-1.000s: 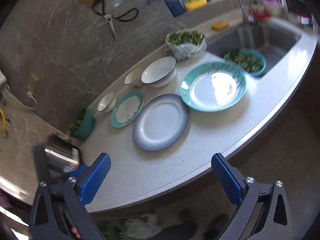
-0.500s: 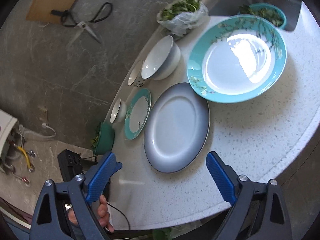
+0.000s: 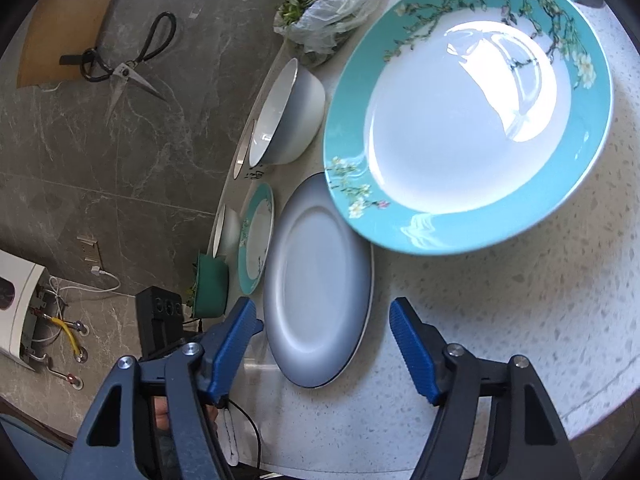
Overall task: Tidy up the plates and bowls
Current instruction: 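Move the right gripper down to the rim of the grey-rimmed white plate, then close the right gripper on the grey-rimmed plate's rim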
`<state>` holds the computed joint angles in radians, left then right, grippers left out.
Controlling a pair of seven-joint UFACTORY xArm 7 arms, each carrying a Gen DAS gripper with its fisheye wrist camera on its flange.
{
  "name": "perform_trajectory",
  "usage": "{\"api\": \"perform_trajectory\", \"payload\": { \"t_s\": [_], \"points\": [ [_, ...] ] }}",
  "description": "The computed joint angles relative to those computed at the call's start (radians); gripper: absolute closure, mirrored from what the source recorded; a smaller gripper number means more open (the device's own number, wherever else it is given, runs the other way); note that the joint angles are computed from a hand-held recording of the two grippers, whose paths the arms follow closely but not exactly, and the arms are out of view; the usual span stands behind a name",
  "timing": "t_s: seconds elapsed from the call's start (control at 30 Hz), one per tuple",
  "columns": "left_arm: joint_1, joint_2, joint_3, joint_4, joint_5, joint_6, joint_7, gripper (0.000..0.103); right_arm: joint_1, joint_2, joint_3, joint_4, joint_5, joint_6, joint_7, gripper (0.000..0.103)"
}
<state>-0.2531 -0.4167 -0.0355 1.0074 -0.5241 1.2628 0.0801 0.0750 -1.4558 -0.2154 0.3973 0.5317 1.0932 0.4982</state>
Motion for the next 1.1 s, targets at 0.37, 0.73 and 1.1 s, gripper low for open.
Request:
{"api": "perform_trajectory", "payload": {
  "t_s": [0.37, 0.73, 1.1],
  "points": [
    [0.002, 0.066, 0.005, 0.040, -0.032, -0.032, 0.029, 0.035, 0.027, 0.028, -0.032, -0.034, 0.028, -0.057, -0.075, 0.048],
    [0.005, 0.119, 0.000, 0.079, -0.067, -0.034, 0.073, 0.062, 0.022, 0.106, -0.007, -0.001, 0.010, -0.043, -0.088, 0.061],
    [0.025, 0.124, 0.002, 0.076, -0.088, -0.027, 0.062, 0.069, 0.002, 0.155, 0.016, 0.010, 0.014, -0.055, -0.052, 0.070]
  ]
}}
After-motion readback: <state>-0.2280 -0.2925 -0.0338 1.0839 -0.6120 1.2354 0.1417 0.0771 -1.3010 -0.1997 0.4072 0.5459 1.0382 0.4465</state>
